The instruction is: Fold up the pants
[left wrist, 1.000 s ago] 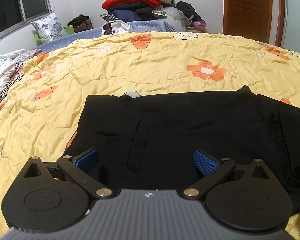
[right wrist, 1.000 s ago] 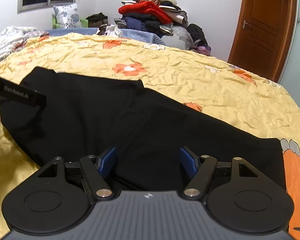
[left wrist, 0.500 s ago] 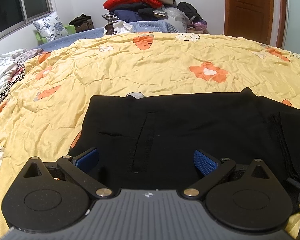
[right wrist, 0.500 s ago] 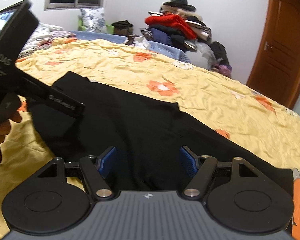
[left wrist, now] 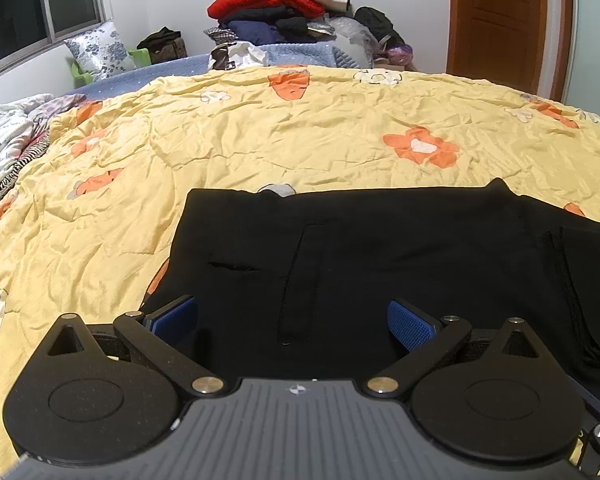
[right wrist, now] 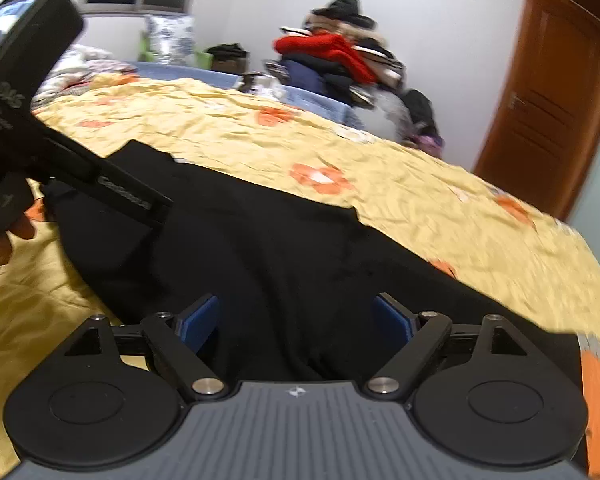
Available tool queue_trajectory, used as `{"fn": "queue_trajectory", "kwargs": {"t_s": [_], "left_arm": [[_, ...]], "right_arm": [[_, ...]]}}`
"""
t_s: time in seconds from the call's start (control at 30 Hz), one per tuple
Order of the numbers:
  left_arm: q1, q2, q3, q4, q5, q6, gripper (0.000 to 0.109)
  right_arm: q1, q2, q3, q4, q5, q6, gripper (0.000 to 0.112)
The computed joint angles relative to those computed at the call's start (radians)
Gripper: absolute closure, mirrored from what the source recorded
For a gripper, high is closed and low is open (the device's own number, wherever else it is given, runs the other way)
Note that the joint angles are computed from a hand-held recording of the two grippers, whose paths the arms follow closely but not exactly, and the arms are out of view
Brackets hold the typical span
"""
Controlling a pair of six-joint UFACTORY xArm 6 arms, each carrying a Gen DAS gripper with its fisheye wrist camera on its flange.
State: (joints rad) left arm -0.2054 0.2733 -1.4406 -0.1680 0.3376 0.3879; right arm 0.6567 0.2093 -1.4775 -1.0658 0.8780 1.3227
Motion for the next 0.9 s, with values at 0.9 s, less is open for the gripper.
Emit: {"fn": "queue_trajectory", "kwargs": {"t_s": [0.9], "left_arm": [[-0.024,-0.082,0.098,0.022,-0.016,0.022,0.006]], "right_arm": [[0.072,-0.099,0.114,-0.02,0.144,0.129,0.013]]}}
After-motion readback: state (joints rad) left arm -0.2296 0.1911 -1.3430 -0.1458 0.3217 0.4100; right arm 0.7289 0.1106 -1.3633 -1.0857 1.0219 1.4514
